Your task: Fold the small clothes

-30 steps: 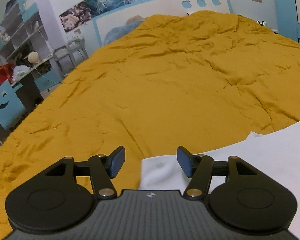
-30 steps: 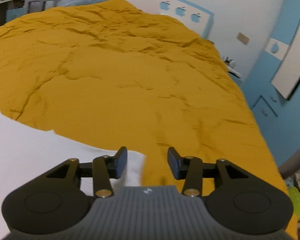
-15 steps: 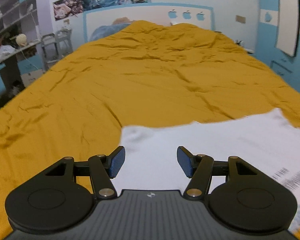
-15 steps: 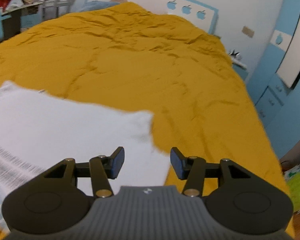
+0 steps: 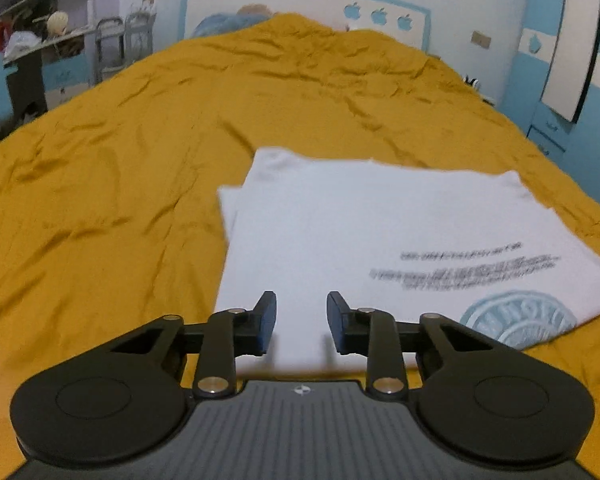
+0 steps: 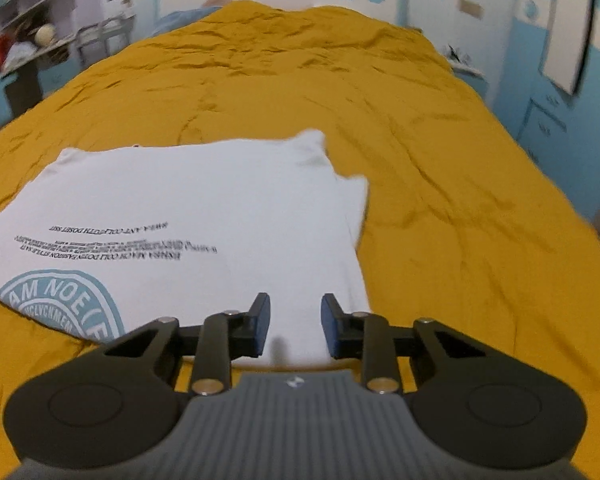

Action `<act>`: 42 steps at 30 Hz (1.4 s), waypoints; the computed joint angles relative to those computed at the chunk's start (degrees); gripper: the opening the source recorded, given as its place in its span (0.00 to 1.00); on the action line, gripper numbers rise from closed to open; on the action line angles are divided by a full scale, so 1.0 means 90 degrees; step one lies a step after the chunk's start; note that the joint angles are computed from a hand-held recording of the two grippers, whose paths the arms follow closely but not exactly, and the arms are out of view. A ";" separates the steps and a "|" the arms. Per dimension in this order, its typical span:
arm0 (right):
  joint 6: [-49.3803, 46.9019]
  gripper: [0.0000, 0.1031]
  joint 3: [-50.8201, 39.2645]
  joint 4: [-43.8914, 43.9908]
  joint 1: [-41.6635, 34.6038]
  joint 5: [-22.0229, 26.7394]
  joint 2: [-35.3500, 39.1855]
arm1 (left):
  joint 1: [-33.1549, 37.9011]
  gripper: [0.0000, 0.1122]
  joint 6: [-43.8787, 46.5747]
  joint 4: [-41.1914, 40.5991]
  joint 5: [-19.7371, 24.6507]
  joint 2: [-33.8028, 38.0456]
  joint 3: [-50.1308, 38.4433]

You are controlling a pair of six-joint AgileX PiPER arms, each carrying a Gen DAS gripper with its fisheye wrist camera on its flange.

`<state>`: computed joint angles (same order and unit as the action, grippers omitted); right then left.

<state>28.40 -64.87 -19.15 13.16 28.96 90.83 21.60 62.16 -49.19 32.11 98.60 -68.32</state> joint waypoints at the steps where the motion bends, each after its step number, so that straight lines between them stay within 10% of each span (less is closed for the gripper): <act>1: 0.0074 0.23 0.0126 -0.0016 -0.0025 -0.0027 -0.0042 | -0.0006 0.30 -0.0111 0.0107 -0.0047 0.0071 -0.0018; 14: -0.0005 0.14 0.0822 0.0130 -0.0386 -0.0551 0.0213 | -0.0352 0.21 -0.1094 0.1431 -0.0893 0.0364 0.0231; 22: -0.0833 0.00 0.0976 0.1007 -0.1075 -0.0428 -0.0135 | -0.0190 0.21 -0.1208 0.1413 -0.0572 0.0368 -0.0006; 33: -0.2464 0.22 0.0616 0.3361 -0.1757 -0.0402 -0.0372 | -0.0565 0.28 -0.1371 0.1321 -0.0597 0.0317 -0.0286; 36: -0.2627 0.03 0.0419 0.3668 -0.1793 -0.0308 -0.0027 | -0.0793 0.28 -0.1892 0.1941 -0.0761 0.0487 -0.0321; 42: -0.2846 0.01 0.0398 0.3816 -0.1939 -0.0220 0.0340 | -0.0933 0.28 -0.2155 0.2385 -0.1021 0.0693 -0.0237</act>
